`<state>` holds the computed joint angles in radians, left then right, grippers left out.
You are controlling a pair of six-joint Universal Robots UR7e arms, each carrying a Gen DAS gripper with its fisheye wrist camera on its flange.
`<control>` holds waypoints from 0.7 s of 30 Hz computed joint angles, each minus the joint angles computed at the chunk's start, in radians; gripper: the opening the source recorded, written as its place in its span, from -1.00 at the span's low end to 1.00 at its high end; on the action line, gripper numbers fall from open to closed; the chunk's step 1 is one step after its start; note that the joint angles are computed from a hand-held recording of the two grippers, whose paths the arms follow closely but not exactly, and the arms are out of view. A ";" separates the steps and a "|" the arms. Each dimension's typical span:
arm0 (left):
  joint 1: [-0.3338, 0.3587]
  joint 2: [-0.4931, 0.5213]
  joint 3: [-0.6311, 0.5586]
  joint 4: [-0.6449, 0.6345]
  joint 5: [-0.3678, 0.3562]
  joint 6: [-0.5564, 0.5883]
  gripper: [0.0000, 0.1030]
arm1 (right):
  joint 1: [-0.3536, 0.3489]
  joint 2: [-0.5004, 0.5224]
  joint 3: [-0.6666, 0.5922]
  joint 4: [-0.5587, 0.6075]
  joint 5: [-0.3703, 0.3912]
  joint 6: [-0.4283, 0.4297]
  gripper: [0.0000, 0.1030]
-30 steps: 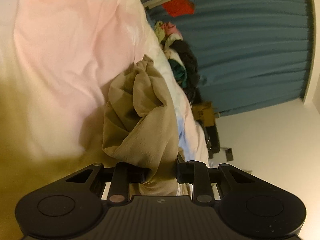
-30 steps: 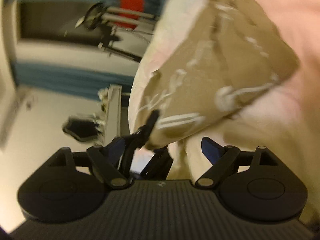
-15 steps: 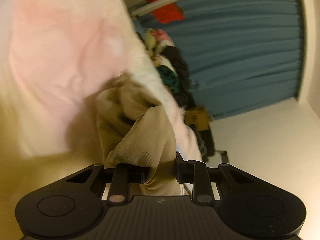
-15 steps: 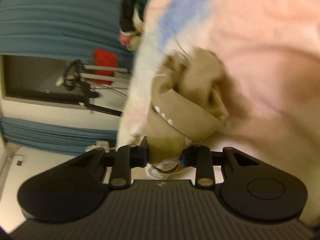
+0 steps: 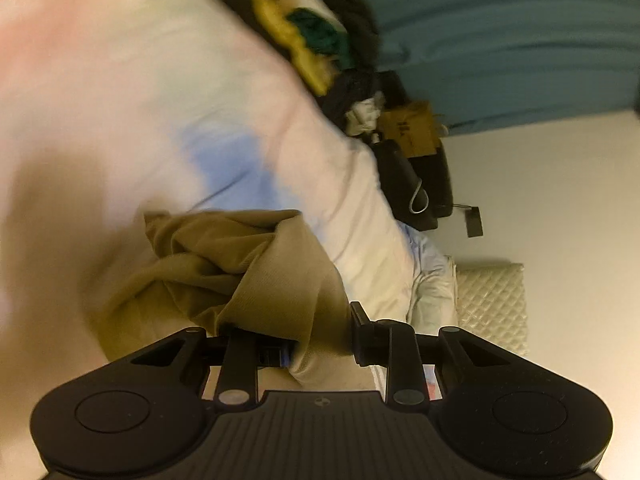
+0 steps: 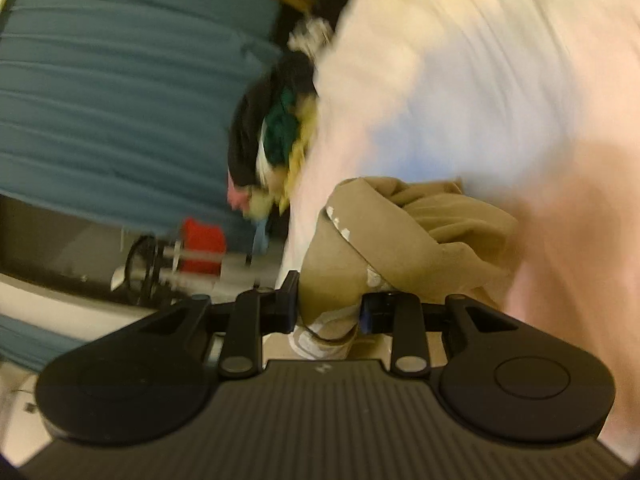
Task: Fold clothes
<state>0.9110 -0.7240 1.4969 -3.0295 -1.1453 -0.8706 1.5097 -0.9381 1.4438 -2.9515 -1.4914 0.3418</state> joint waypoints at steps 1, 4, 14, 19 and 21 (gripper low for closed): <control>0.009 0.051 -0.079 -0.023 -0.032 0.040 -0.43 | 0.005 0.030 -0.052 -0.035 -0.001 -0.021 -0.37; 0.033 0.195 -0.305 -0.063 -0.110 0.167 -0.41 | 0.010 0.117 -0.199 -0.130 0.021 -0.101 -0.37; 0.100 0.369 -0.422 -0.046 -0.049 0.361 -0.40 | -0.111 0.265 -0.338 0.008 0.072 -0.187 -0.37; 0.137 0.317 -0.232 -0.069 -0.042 0.422 -0.33 | -0.157 0.236 -0.183 -0.004 0.037 -0.154 -0.37; 0.138 0.300 -0.188 -0.082 -0.037 0.466 -0.26 | -0.176 0.223 -0.136 -0.014 0.061 -0.101 -0.38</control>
